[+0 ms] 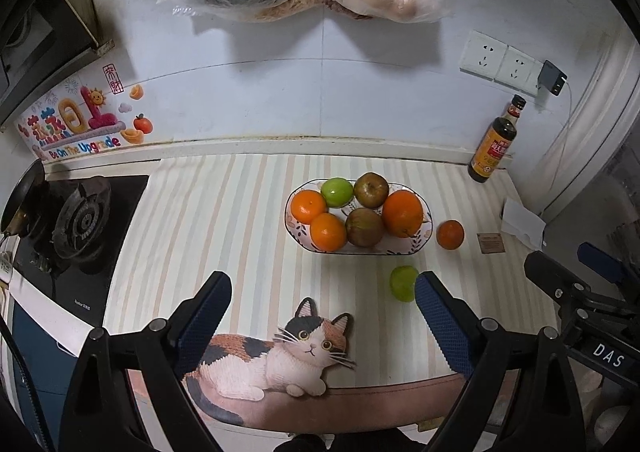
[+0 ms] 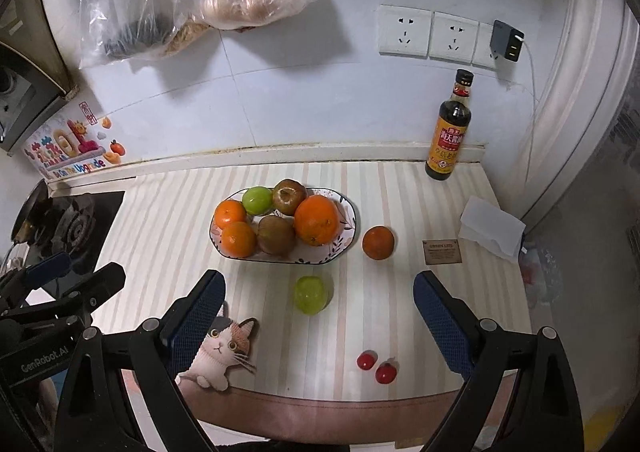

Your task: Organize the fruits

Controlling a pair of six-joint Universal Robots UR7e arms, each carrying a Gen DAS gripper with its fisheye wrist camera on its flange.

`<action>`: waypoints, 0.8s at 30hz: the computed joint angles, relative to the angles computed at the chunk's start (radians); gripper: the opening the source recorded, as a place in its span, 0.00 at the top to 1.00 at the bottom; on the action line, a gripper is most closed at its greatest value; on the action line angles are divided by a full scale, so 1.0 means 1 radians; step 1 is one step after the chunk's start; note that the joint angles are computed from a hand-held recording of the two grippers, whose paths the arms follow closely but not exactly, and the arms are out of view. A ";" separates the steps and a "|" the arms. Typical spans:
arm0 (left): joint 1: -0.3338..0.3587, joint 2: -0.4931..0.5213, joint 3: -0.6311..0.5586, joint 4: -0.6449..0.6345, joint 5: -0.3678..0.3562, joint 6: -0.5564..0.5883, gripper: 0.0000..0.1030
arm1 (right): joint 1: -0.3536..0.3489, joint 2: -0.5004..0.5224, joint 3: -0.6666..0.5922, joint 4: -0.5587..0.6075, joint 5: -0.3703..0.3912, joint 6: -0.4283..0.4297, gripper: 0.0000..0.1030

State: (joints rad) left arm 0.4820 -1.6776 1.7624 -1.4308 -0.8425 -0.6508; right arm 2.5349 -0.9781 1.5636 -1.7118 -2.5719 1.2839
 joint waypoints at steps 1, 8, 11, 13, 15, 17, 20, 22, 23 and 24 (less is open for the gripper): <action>0.000 -0.001 0.000 -0.001 0.000 0.001 0.09 | 0.004 -0.001 0.001 0.001 0.000 0.007 0.06; 0.006 0.007 0.000 -0.016 0.000 -0.008 0.09 | 0.000 -0.019 0.030 -0.052 0.013 -0.009 0.06; 0.027 0.036 -0.002 -0.019 0.008 -0.001 0.00 | -0.013 -0.039 0.073 -0.143 0.020 -0.058 0.06; 0.038 0.049 0.009 -0.042 0.015 0.010 0.00 | -0.031 -0.060 0.112 -0.198 0.032 -0.075 0.06; 0.053 0.067 0.015 -0.059 0.013 0.015 0.00 | -0.049 -0.075 0.136 -0.211 0.035 -0.072 0.06; 0.069 0.090 0.024 -0.079 0.010 0.024 0.00 | -0.080 -0.098 0.178 -0.241 0.051 -0.083 0.06; 0.096 0.138 0.038 -0.114 -0.006 0.045 0.00 | -0.137 -0.137 0.253 -0.331 0.100 -0.124 0.21; 0.119 0.180 0.048 -0.150 -0.026 0.064 0.00 | -0.186 -0.164 0.311 -0.418 0.136 -0.169 0.27; 0.126 0.195 0.050 -0.158 -0.032 0.070 0.00 | -0.205 -0.172 0.331 -0.447 0.144 -0.185 0.30; 0.140 0.225 0.053 -0.170 -0.045 0.076 0.00 | -0.223 -0.180 0.350 -0.474 0.151 -0.201 0.31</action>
State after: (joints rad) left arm 0.6224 -1.4530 1.8151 -1.6010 -0.8874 -0.5746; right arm 2.3115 -1.1580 1.9131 -2.1859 -2.4214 1.0832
